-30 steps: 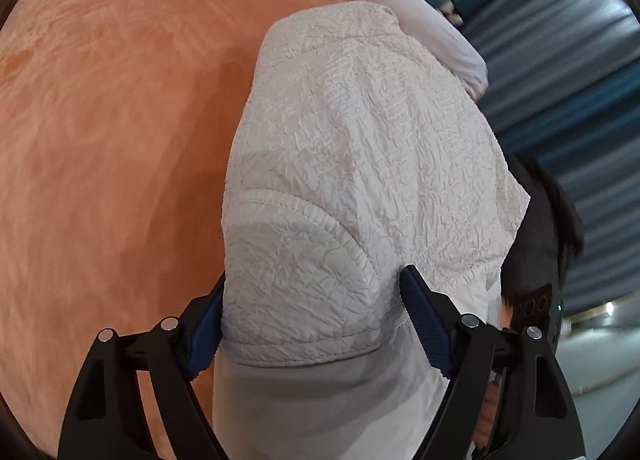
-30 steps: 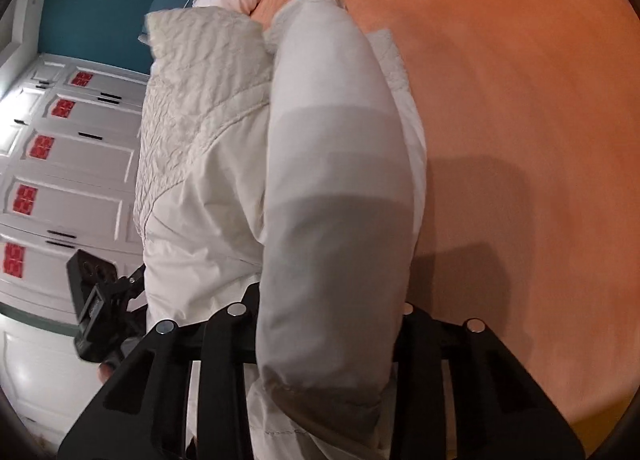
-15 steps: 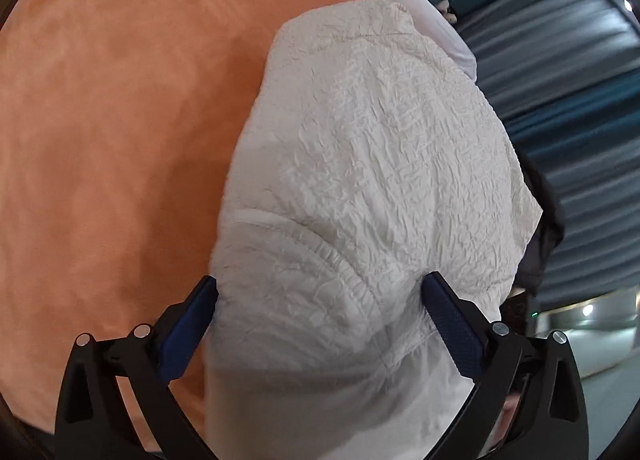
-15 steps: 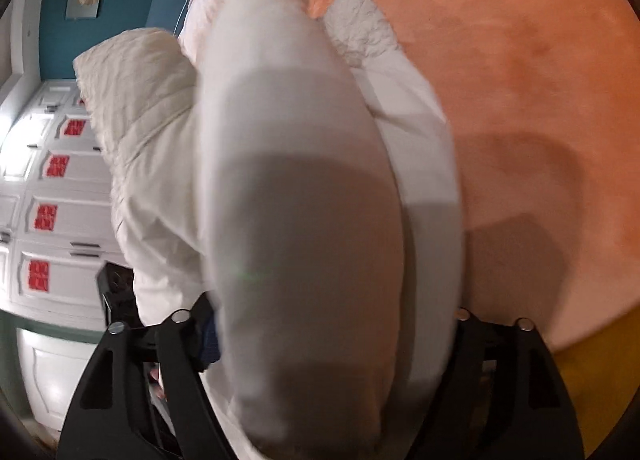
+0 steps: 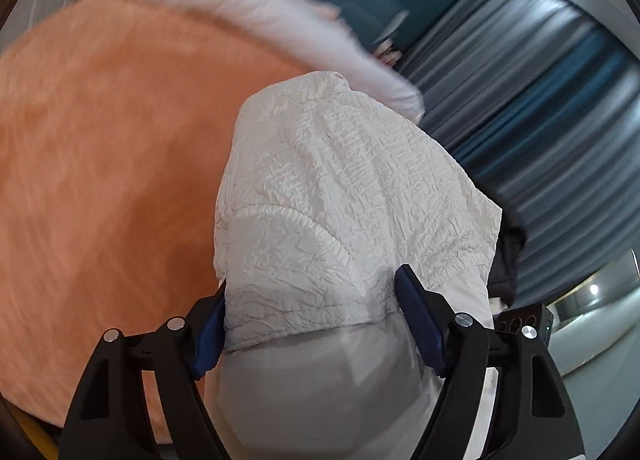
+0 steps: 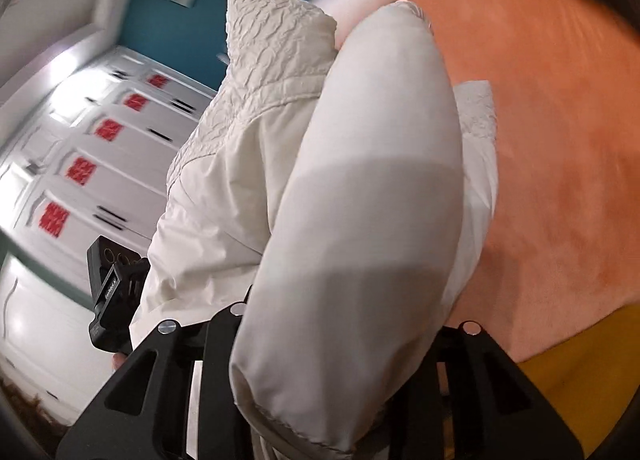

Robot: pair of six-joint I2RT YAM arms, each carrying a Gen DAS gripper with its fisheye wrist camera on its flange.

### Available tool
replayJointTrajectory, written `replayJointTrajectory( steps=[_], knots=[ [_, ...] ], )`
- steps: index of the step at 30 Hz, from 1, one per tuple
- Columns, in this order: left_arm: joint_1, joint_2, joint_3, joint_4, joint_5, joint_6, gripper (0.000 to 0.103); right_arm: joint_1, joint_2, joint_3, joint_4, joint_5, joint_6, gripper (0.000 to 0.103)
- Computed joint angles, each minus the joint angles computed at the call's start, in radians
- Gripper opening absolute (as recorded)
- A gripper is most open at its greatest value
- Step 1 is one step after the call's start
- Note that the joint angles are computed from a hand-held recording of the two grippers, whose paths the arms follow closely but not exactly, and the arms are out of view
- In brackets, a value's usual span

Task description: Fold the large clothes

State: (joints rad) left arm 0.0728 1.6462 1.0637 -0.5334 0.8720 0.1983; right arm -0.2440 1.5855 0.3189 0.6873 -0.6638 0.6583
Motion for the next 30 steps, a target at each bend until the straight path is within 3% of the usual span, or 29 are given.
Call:
replayJointTrajectory(
  steps=[5,10,13,16,17,19,22,30],
  knots=[
    [0.107,-0.186,0.065,-0.093,0.164,0.037,0.073,0.071,-0.345,0.013,-0.132,0.075,0.031,0.029],
    [0.211,-0.285,0.2,-0.094,0.332,-0.022,0.073,0.184,-0.471,0.182,-0.242,0.177,-0.01,0.029],
    [0.3,-0.319,0.262,0.07,0.44,-0.167,0.073,0.278,-0.45,0.316,-0.238,0.243,-0.053,0.03],
    [0.355,-0.338,0.252,0.443,0.485,-0.468,0.073,0.292,-0.427,0.42,-0.22,0.205,-0.071,0.031],
    [0.369,-0.332,0.286,0.439,0.46,-0.49,0.073,0.312,-0.391,0.468,-0.21,0.213,-0.08,0.032],
    [0.41,-0.314,0.28,0.697,0.466,-0.674,0.073,0.353,-0.296,0.576,-0.187,0.23,-0.099,0.033],
    [0.418,-0.239,0.329,0.822,0.431,-0.74,0.073,0.367,-0.153,0.692,-0.136,0.214,-0.096,0.036],
    [0.327,0.114,0.578,0.554,0.248,-0.513,0.073,0.314,0.303,1.033,-0.153,0.139,-0.055,0.037]
  ],
)
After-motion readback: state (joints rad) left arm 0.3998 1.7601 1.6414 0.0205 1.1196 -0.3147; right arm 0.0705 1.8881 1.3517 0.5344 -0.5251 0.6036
